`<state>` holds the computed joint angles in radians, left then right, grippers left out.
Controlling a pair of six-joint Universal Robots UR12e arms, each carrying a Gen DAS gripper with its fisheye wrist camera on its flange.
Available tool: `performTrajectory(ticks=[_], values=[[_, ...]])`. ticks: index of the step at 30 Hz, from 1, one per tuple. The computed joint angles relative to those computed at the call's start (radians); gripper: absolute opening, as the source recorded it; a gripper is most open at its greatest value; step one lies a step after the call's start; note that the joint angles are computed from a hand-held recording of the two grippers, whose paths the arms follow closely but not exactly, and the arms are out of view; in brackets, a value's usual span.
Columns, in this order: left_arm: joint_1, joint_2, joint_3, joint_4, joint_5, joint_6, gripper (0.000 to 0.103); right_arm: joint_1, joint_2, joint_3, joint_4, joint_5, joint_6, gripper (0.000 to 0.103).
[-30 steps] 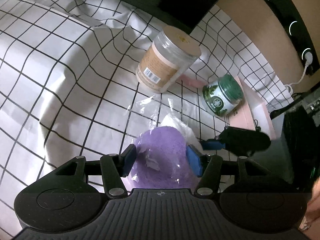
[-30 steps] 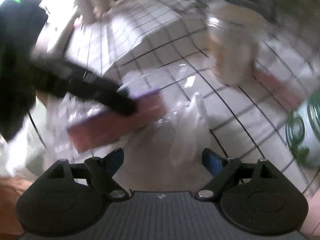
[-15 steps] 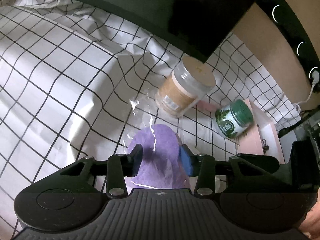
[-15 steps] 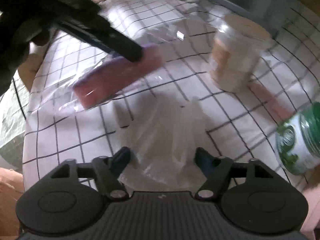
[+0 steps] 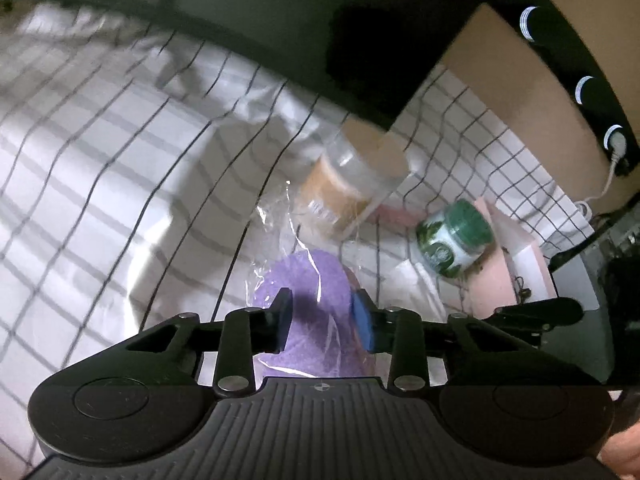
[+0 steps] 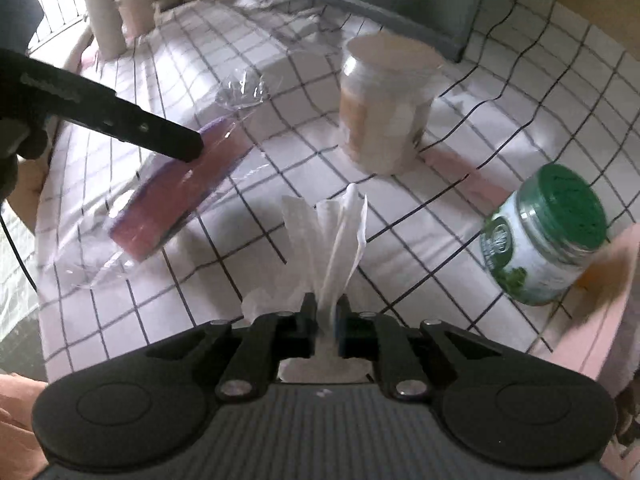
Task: Organize soft objects
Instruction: 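Carry the sponge and paper towel over the pink box with both tools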
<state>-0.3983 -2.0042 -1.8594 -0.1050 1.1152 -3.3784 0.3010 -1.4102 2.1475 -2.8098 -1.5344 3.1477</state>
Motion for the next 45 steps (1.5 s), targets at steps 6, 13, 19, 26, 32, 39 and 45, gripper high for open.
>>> performTrajectory(ticks=[6, 13, 19, 26, 32, 39, 45], values=[[-0.013, -0.003, 0.046, 0.042, 0.010, 0.060, 0.035, -0.002, -0.037, 0.005, -0.062, -0.067, 0.044, 0.009], [-0.036, -0.012, 0.146, 0.127, 0.051, 0.116, 0.034, -0.029, -0.065, -0.021, -0.170, -0.172, 0.124, 0.009], [-0.087, -0.045, 0.267, 0.155, 0.035, 0.166, 0.034, -0.059, -0.121, -0.017, -0.242, -0.278, 0.137, 0.009], [-0.163, -0.112, 0.409, 0.070, -0.090, 0.199, 0.034, -0.113, -0.247, 0.084, -0.295, -0.397, 0.183, 0.009], [-0.232, -0.170, 0.492, -0.009, -0.171, 0.238, 0.034, -0.144, -0.323, 0.167, -0.303, -0.498, 0.233, 0.009], [-0.272, -0.222, 0.547, -0.107, -0.211, 0.210, 0.034, -0.187, -0.390, 0.257, -0.303, -0.525, 0.281, 0.009], [-0.288, -0.285, 0.604, -0.199, -0.232, 0.150, 0.037, -0.235, -0.413, 0.306, -0.266, -0.461, 0.323, 0.009]])
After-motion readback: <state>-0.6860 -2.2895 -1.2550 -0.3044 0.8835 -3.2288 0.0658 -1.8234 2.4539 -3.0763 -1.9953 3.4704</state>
